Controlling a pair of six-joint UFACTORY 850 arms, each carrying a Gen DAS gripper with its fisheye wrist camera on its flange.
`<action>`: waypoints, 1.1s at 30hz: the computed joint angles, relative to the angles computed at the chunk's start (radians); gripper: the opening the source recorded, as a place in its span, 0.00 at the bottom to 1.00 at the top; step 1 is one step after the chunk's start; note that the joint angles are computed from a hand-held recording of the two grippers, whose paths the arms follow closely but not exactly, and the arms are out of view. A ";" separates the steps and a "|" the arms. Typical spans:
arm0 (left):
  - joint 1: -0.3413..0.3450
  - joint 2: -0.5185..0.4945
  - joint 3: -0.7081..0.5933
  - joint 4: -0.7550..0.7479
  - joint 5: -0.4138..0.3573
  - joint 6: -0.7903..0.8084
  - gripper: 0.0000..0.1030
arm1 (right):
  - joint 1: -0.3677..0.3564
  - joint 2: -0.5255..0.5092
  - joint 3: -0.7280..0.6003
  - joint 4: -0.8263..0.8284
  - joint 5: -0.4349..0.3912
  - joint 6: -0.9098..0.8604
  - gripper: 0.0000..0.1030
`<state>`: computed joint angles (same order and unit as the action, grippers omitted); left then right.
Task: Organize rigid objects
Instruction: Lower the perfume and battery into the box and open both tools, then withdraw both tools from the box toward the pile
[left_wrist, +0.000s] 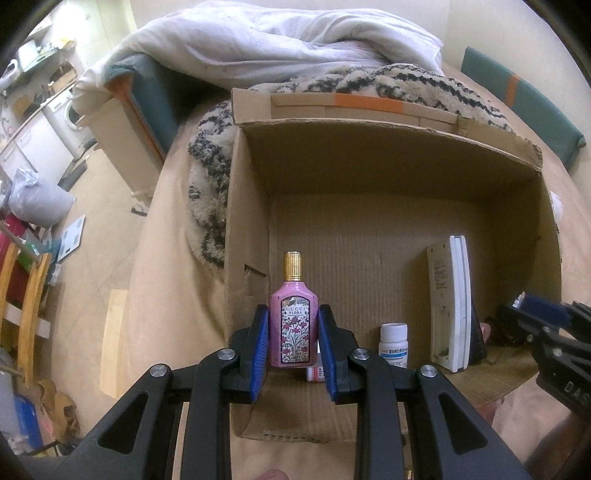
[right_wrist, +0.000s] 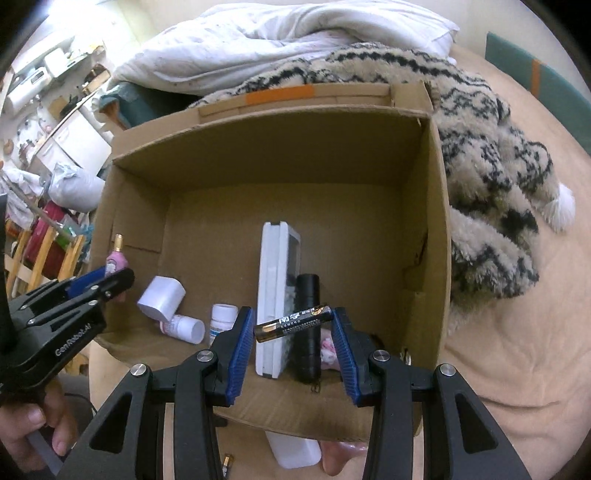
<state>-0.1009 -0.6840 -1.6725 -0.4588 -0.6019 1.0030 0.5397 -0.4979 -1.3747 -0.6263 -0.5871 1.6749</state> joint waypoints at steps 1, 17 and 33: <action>0.001 -0.002 -0.003 0.002 -0.005 -0.003 0.23 | -0.001 -0.001 0.000 0.005 0.000 -0.004 0.43; 0.010 0.026 0.021 -0.080 -0.005 0.090 0.30 | 0.004 0.026 0.030 -0.113 0.029 0.137 0.68; 0.022 0.065 0.055 -0.227 -0.008 0.228 0.81 | 0.023 0.056 0.060 -0.301 0.003 0.347 1.00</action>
